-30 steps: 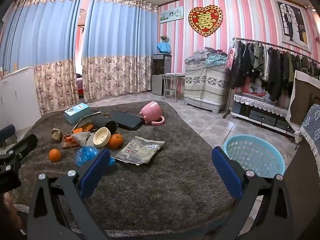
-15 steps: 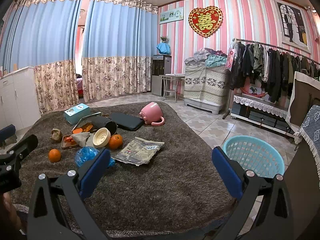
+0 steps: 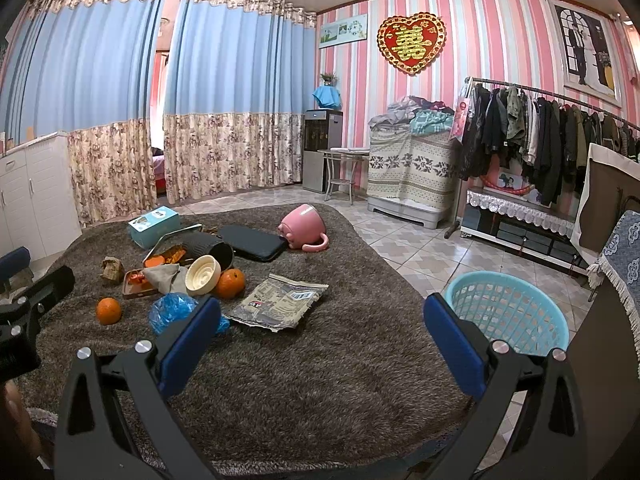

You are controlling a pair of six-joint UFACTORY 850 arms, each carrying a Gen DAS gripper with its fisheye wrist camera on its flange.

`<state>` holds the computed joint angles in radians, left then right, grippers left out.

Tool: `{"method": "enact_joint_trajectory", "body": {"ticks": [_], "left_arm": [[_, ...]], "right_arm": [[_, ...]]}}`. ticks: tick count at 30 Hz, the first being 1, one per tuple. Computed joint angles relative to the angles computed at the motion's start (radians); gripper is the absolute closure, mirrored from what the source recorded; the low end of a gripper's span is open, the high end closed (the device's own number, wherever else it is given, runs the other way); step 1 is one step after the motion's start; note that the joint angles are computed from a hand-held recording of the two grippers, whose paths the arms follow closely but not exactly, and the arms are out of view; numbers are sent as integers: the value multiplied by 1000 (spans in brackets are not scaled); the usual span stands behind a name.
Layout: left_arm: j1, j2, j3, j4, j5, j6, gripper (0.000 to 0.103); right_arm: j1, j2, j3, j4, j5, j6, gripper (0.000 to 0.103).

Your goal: Collect trash

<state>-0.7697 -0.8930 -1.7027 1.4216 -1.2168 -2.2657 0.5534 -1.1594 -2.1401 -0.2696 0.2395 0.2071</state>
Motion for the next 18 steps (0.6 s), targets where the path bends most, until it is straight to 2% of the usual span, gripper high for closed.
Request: {"method": "enact_joint_trajectory", "body": {"ticks": [18], "left_arm": [[5, 1, 10, 5, 5, -10, 5]], "right_arm": [[-2, 1, -1, 2, -1, -5, 4]]}}
